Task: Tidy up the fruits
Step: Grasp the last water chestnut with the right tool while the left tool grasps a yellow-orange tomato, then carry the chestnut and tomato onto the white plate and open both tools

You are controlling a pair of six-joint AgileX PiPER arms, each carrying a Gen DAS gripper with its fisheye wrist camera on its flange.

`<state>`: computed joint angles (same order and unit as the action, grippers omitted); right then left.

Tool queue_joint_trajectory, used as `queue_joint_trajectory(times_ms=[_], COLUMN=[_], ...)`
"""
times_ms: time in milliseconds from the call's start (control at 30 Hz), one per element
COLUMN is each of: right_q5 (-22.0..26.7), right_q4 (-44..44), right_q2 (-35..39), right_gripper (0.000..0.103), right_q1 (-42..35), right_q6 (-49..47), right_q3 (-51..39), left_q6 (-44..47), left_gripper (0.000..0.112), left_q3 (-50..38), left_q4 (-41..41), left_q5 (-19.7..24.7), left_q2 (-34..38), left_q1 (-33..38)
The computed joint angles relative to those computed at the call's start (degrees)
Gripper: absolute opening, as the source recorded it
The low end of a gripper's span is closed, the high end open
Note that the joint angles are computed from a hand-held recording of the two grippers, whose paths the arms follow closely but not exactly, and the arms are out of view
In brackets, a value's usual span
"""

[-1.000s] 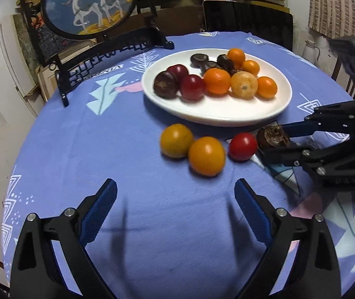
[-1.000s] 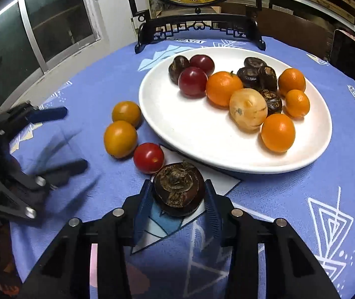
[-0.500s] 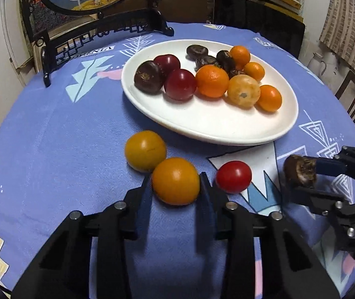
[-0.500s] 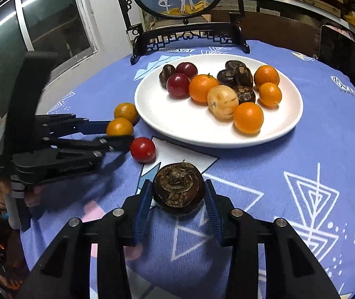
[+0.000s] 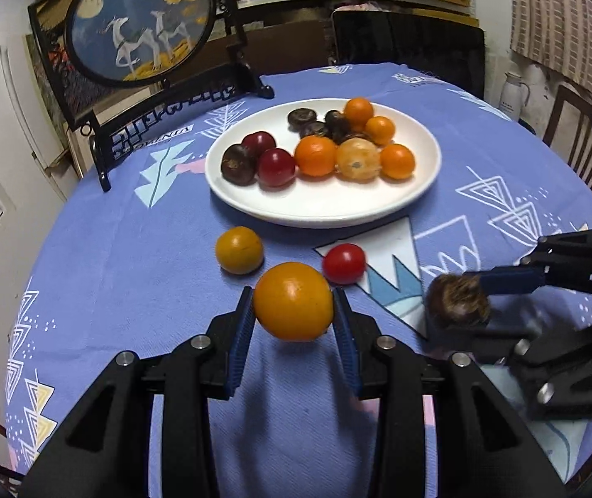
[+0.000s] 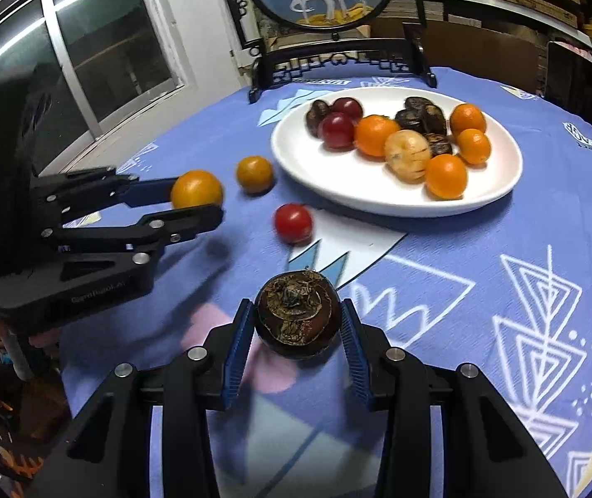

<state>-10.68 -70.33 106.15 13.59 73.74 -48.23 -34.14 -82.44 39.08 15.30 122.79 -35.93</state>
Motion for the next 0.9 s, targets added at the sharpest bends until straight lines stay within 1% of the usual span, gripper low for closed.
queue_joint_trajectory(times_ms=[200,300,500,567,633,900], right_q5=[0.4,0.3,0.0,-0.5,-0.7,-1.6], right_q4=[3.7,3.8,0.5,-1.5,-5.5,-13.6], right_q2=[-1.0,-1.1,-0.4,-0.1,0.3,0.2], right_gripper=[0.042,0.042,0.042,0.042,0.042,0.042], right_q1=[1.8,1.7,1.0,0.6,0.2,-1.5], right_q6=[-3.3,-3.4,-0.3,1.4,5.0,12.1], right_q3=[1.6,1.8,1.2,0.9,0.2,-1.5], left_q6=[-0.2,0.0,2.8,4.3,5.9,11.2], left_gripper=[0.036,0.036,0.036,0.036,0.036,0.036], left_q3=[0.2,-0.1,-2.4,-3.2,-4.5,-9.7], left_q4=[-0.3,-0.5,-3.1,-4.5,-5.9,-9.6], left_q5=[0.4,0.6,1.7,1.9,2.5,4.4], left_q2=[-0.2,-0.1,1.2,1.7,2.4,4.5], left_q1=[-1.1,-1.4,-1.5,-1.4,-1.3,-1.1])
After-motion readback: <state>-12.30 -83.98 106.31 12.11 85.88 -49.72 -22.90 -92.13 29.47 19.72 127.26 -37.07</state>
